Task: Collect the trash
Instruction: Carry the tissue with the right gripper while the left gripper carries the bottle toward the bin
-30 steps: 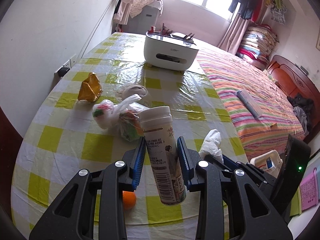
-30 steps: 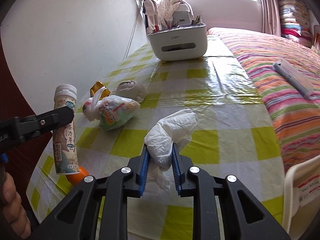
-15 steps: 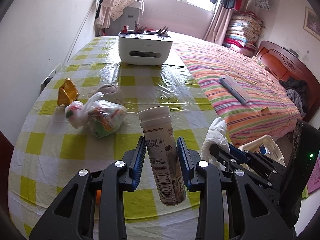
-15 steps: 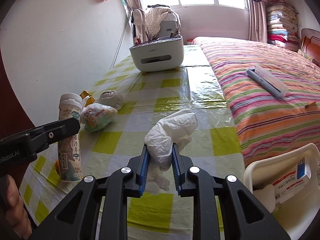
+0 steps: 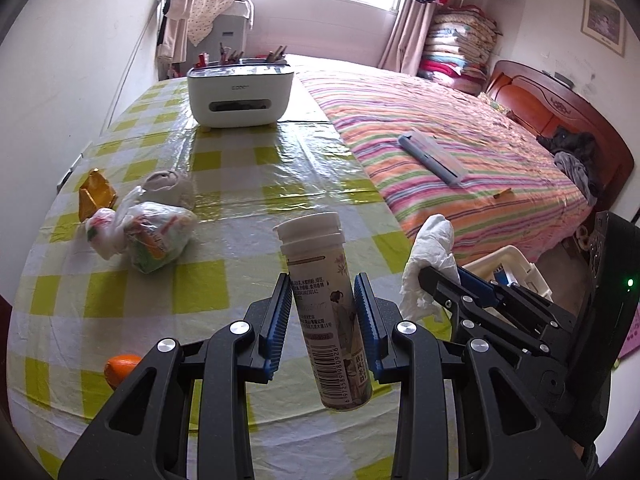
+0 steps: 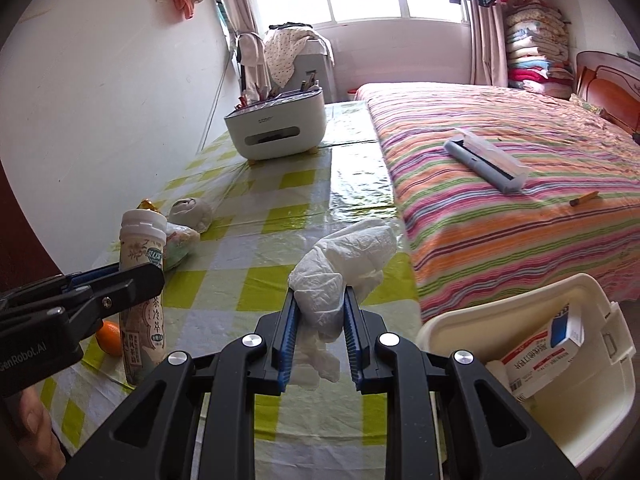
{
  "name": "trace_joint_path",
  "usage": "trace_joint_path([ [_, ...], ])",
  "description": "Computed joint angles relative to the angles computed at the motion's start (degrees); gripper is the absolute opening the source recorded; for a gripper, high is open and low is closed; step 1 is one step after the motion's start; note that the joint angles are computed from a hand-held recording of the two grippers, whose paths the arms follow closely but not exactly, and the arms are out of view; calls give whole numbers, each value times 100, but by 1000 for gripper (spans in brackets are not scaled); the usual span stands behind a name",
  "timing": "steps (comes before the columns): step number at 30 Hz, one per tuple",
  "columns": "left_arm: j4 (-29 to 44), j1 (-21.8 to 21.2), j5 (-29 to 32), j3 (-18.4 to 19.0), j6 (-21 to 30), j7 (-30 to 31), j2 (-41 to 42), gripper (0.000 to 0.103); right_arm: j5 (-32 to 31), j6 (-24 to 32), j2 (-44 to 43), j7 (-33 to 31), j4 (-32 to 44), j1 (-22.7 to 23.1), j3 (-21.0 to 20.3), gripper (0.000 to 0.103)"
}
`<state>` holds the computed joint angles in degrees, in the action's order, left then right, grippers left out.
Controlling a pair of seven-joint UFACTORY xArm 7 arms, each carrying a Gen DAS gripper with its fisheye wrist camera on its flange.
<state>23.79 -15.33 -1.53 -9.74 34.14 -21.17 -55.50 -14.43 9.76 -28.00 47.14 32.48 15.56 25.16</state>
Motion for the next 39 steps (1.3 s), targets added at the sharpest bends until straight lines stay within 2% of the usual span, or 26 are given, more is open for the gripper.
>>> trace_joint_path([
  [23, 224, -573, 60, -450, -173, -279, 511, 32, 368, 236, -1222, 13, -820, -14, -292, 22],
  [31, 314, -830, 22, -501, -410, -306, 870, 32, 388, 436, -1613, 32, -1014, -176, -283, 22],
  [39, 441, -1033, -17, -543, -568, -325, 1230, 32, 480, 617, -1960, 28, -1236, -201, -481, 22],
])
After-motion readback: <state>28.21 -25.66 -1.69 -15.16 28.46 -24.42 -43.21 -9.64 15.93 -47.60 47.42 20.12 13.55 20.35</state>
